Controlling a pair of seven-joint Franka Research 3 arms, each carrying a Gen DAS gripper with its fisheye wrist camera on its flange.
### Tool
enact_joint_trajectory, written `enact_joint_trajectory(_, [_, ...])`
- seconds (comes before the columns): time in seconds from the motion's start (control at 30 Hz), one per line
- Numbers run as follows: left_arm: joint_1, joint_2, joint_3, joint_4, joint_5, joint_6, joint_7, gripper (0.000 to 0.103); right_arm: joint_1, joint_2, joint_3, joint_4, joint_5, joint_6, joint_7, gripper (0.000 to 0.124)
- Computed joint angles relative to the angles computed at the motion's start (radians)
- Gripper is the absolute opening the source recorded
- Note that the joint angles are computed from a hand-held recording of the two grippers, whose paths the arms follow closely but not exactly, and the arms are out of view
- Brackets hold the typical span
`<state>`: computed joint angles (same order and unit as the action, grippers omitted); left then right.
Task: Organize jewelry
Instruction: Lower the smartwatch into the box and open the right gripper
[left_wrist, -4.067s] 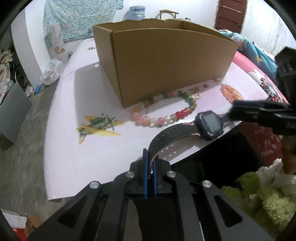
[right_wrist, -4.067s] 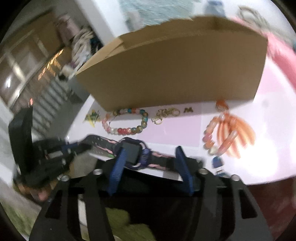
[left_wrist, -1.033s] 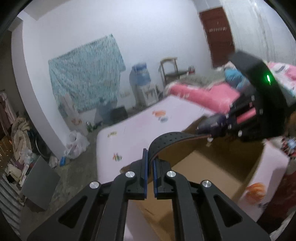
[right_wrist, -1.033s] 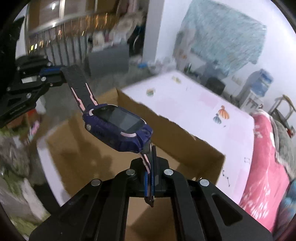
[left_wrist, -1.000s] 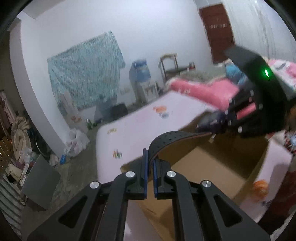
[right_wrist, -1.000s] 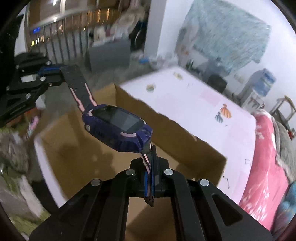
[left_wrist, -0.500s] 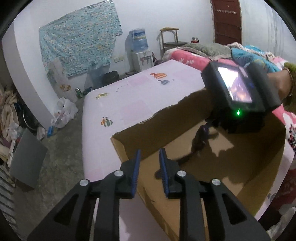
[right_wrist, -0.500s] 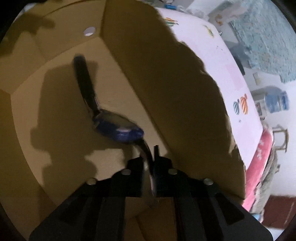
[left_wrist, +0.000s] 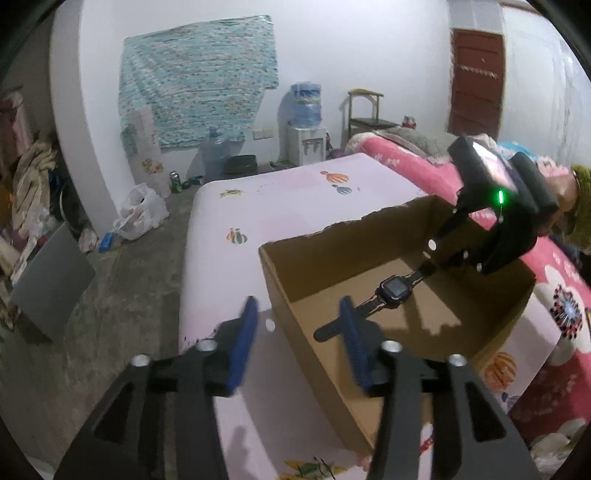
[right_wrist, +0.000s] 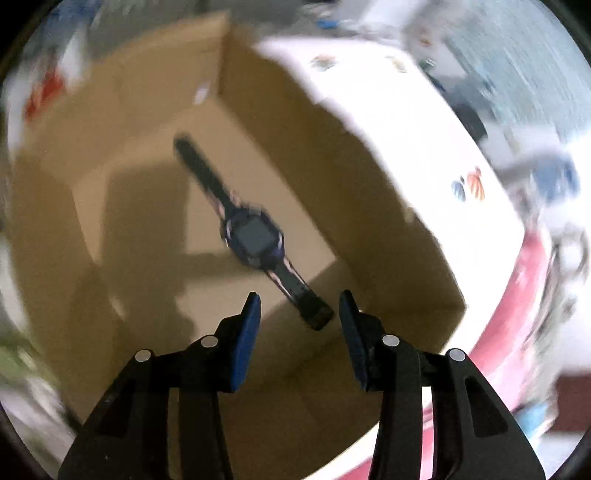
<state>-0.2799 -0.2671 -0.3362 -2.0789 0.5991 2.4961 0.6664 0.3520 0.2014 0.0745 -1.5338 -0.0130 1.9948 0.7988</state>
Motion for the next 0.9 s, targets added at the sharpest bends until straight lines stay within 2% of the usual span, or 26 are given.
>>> enact_joint_trajectory(0.03, [0.002,-0.016,-0.004,-0.015,0.004,-0.002,-0.025,0.063,-0.011,0.012,-0.002,0.037,0.058,-0.048,0.042,0.042])
enact_joint_trajectory(0.13, [0.009,-0.068,-0.021,-0.065,0.015,-0.011,-0.115,0.078,-0.022,0.024,0.002,0.065,0.145,-0.121,0.107,0.042])
enact_joint_trajectory(0.27, [0.012,-0.124,-0.037,-0.124,0.012,-0.02,-0.207,0.088,0.001,0.115,-0.001,0.158,0.134,-0.247,0.235,0.041])
enact_joint_trajectory(0.37, [0.008,-0.149,-0.049,-0.163,0.002,-0.032,-0.257,0.092,0.021,0.219,-0.017,0.272,0.102,-0.35,0.357,0.036])
enact_joint_trajectory(0.47, [-0.008,-0.161,-0.049,-0.199,-0.02,-0.043,-0.277,0.093,0.025,0.246,-0.021,0.285,0.096,-0.355,0.403,0.031])
enact_joint_trajectory(0.6, [-0.038,-0.16,-0.032,-0.243,-0.077,-0.018,-0.279,0.093,0.022,0.247,-0.018,0.265,0.12,-0.3,0.446,0.03])
enact_joint_trajectory(0.9, [-0.05,-0.153,-0.034,-0.268,-0.098,-0.013,-0.283,0.093,-0.03,0.201,-0.018,0.197,0.221,-0.247,0.529,0.029])
